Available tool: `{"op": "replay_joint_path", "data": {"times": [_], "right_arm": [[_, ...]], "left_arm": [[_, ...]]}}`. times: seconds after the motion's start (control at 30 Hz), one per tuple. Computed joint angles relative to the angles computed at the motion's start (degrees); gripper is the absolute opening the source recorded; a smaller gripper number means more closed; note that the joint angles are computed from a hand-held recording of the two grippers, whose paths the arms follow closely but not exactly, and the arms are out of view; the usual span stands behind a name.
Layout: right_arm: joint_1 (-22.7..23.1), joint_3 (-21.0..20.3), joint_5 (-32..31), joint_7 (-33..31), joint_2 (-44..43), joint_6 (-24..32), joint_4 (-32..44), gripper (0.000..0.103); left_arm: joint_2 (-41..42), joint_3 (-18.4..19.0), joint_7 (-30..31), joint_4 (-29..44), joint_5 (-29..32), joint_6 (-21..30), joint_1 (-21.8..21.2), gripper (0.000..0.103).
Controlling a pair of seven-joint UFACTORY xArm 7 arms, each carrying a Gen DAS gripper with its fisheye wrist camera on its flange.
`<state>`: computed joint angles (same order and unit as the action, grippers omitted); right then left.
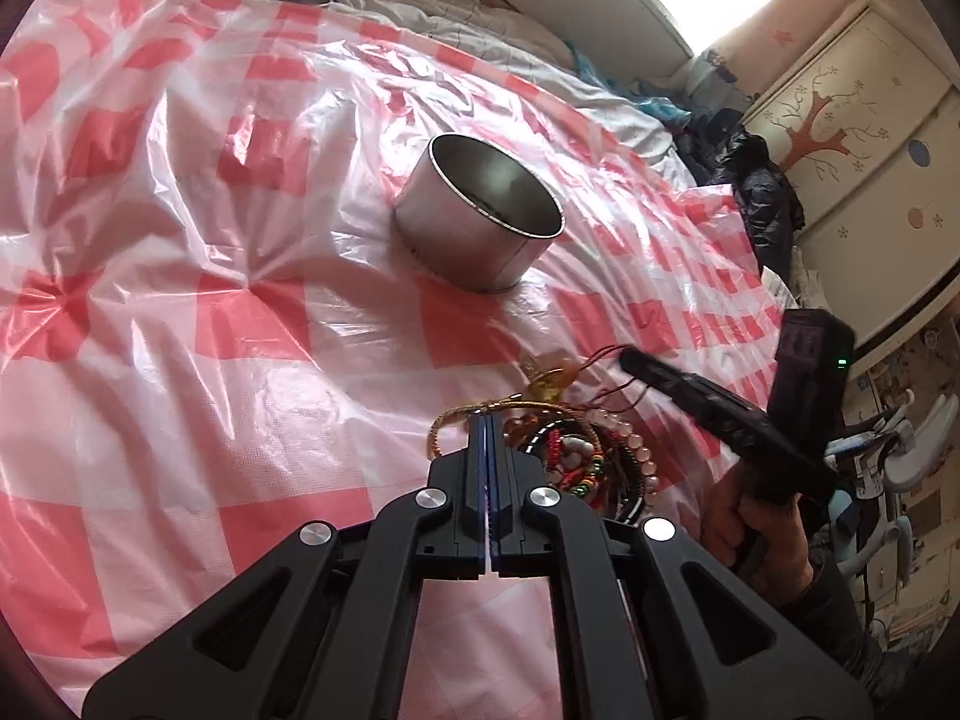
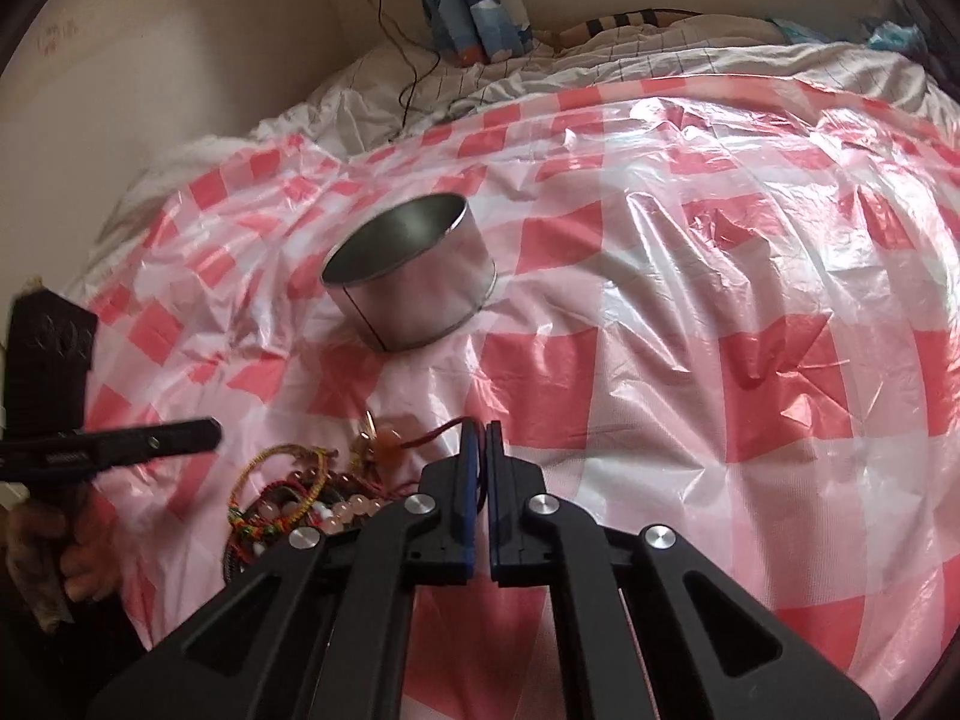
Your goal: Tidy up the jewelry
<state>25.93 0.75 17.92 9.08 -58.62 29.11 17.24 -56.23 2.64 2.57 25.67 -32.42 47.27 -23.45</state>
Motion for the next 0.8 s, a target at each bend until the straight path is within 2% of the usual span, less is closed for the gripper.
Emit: {"op": "replay_joint_path", "data": {"times": [0.07, 0.1, 0.13, 0.23, 0.3, 0.33, 0.37, 0.4, 0.53, 0.7, 0.8], "right_arm": [[0.4, -1.2, 1.9, 1.0, -2.8, -2.2, -2.3, 0.003], [0.9, -1.9, 2.7, 1.1, -4.5, -3.6, -3.8, 0.003], [1.2, -2.1, 3.1, 1.3, -5.7, -4.4, -4.6, 0.003], [2.4, -3.2, 3.3, 1.2, -5.7, -5.9, -4.4, 0.003], [2.8, -3.5, 3.0, 1.1, -5.2, -5.5, -4.0, 0.003], [3.0, -3.7, 3.0, 0.9, -4.8, -5.5, -3.8, 0.003], [3.1, -3.8, 3.1, 0.9, -4.8, -5.5, -3.8, 0.003], [3.2, -4.0, 3.2, 0.9, -4.8, -5.5, -3.8, 0.003], [4.0, -5.7, 4.3, 0.1, -5.6, -6.1, -4.6, 0.003], [5.8, -9.0, 7.3, -0.8, -9.0, -7.8, -6.0, 0.003], [5.5, -9.9, 7.9, -1.2, -10.5, -7.5, -5.5, 0.003]], "left_arm": [[1.9, -0.6, -0.4, 0.6, 0.5, 0.3, 0.0, 0.018], [2.8, -1.1, -0.6, 0.8, 0.8, 0.4, -0.1, 0.032], [3.6, -1.5, -0.5, 1.1, 0.9, 0.3, -0.4, 0.04], [5.6, -4.0, -0.7, 1.9, 3.3, 0.1, -0.4, 0.043], [6.0, -5.5, -1.3, 2.0, 5.2, 0.0, -0.2, 0.04], [5.9, -5.9, -1.6, 2.0, 5.9, -0.1, -0.3, 0.017], [6.3, -6.3, -2.1, 2.2, 7.0, 0.8, -0.1, 0.006], [6.4, -5.8, -2.2, 2.2, 7.0, 1.2, -0.3, 0.004], [4.1, -4.2, -1.5, 1.1, 6.1, 0.2, -1.3, 0.002], [-0.5, 0.2, 0.4, -0.5, -0.7, -3.7, -4.3, 0.002], [-1.0, 0.5, 0.6, 0.9, -2.3, -4.6, -5.0, 0.002]]}}
